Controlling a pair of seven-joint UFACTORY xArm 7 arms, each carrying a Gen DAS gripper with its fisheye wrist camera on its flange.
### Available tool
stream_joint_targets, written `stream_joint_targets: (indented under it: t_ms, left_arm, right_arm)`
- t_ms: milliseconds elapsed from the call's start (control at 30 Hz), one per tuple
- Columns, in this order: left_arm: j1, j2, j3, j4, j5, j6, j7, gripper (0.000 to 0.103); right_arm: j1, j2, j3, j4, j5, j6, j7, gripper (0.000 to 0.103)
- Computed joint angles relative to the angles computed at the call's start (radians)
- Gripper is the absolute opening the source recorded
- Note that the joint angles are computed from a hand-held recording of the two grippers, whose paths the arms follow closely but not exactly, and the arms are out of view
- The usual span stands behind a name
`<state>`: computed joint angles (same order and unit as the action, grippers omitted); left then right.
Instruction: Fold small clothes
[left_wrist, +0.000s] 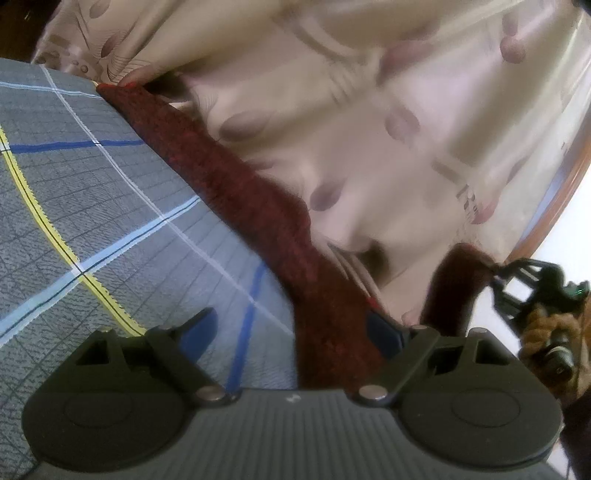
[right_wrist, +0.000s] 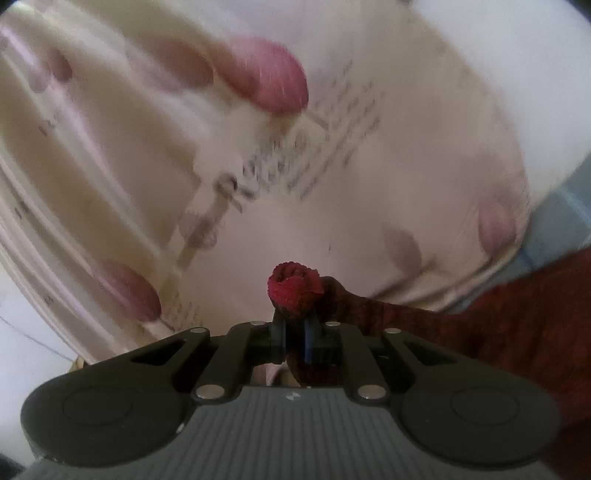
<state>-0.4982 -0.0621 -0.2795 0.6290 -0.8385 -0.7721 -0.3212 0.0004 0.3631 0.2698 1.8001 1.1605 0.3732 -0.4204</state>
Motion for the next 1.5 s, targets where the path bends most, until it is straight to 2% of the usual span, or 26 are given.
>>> stream_joint_targets:
  t_ms: [333,700,1100,1333,1433,1500]
  left_arm:
    - [0.005,0.003,0.008,-0.027,0.062,-0.04,-0.075,0.088]
    - [0.009,0.007,0.012,-0.039,0.094,-0.063,-0.115,0.088]
    - [0.01,0.014,0.016,-0.049,0.119,-0.089,-0.148,0.088]
    - [0.011,0.015,0.018,-0.051,0.127,-0.095,-0.158,0.088]
    - [0.01,0.015,0.018,-0.052,0.127,-0.097,-0.159,0.088]
    - [0.01,0.015,0.018,-0.052,0.127,-0.097,-0.159,0.088]
  right_arm:
    - [0.047,0.036,0.017,-0.05,-0.065,0.007,0.06,0.015]
    - [0.099,0.101,0.022,-0.044,-0.229,0.003,0.204,0.015]
    - [0.1,0.164,0.059,-0.03,-0.334,0.005,0.289,0.017]
    - [0.1,0.19,0.072,-0.021,-0.355,0.011,0.313,0.026]
    - [0.089,0.199,0.089,-0.02,-0.343,0.023,0.308,0.038]
    - [0.083,0.203,0.101,-0.023,-0.324,0.028,0.299,0.05]
